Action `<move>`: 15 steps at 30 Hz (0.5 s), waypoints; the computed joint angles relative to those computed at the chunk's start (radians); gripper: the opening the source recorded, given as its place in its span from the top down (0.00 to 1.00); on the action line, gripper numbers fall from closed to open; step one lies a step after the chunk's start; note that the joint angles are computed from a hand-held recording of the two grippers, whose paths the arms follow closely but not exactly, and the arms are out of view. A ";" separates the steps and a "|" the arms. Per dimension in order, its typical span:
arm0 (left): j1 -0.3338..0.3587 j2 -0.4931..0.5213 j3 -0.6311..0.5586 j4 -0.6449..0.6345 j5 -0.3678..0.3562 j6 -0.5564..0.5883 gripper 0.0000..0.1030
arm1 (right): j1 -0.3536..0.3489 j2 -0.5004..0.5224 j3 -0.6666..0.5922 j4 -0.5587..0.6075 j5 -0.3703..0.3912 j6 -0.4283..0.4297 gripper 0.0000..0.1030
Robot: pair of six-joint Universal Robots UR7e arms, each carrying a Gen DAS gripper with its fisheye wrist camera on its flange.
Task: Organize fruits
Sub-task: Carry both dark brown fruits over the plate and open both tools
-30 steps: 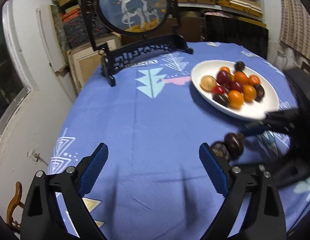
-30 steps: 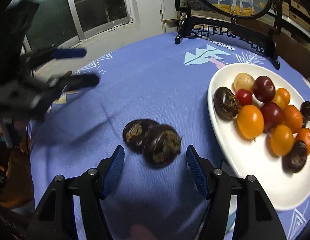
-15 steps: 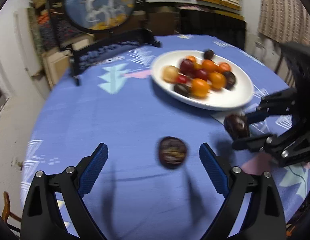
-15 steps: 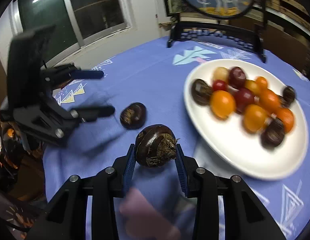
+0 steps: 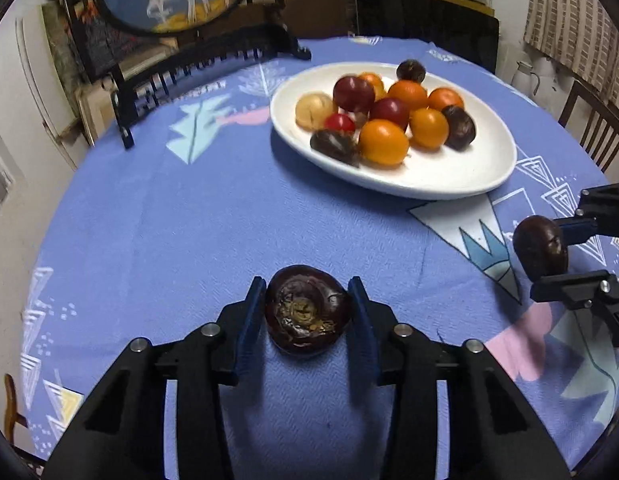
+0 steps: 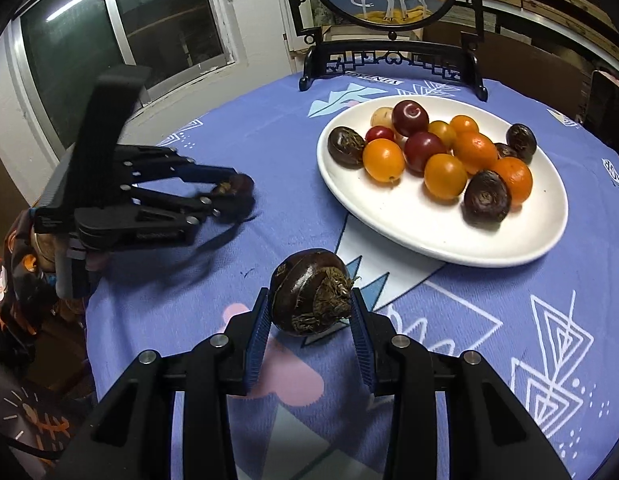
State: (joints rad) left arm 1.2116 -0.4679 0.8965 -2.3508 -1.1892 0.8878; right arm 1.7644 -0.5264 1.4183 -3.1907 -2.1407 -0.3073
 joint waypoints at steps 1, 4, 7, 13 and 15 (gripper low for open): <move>-0.003 -0.013 0.018 -0.006 -0.005 0.001 0.60 | 0.000 -0.003 0.007 -0.006 0.001 0.001 0.62; -0.016 -0.046 0.076 -0.030 -0.027 0.012 0.60 | 0.000 -0.010 0.023 -0.018 -0.002 0.008 0.62; -0.032 -0.066 0.123 -0.036 -0.041 0.022 0.60 | -0.002 -0.016 0.035 -0.018 -0.009 0.017 0.62; -0.059 -0.049 0.126 -0.040 -0.038 0.014 0.60 | 0.001 -0.040 0.064 -0.073 -0.032 0.010 0.62; -0.070 -0.030 0.096 -0.041 -0.042 -0.005 0.60 | 0.005 -0.053 0.067 -0.102 -0.043 -0.005 0.62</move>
State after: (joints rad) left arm 1.1415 -0.4983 0.9922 -2.3918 -1.2311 0.8831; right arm 1.7697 -0.5797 1.4856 -3.2927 -2.1840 -0.3121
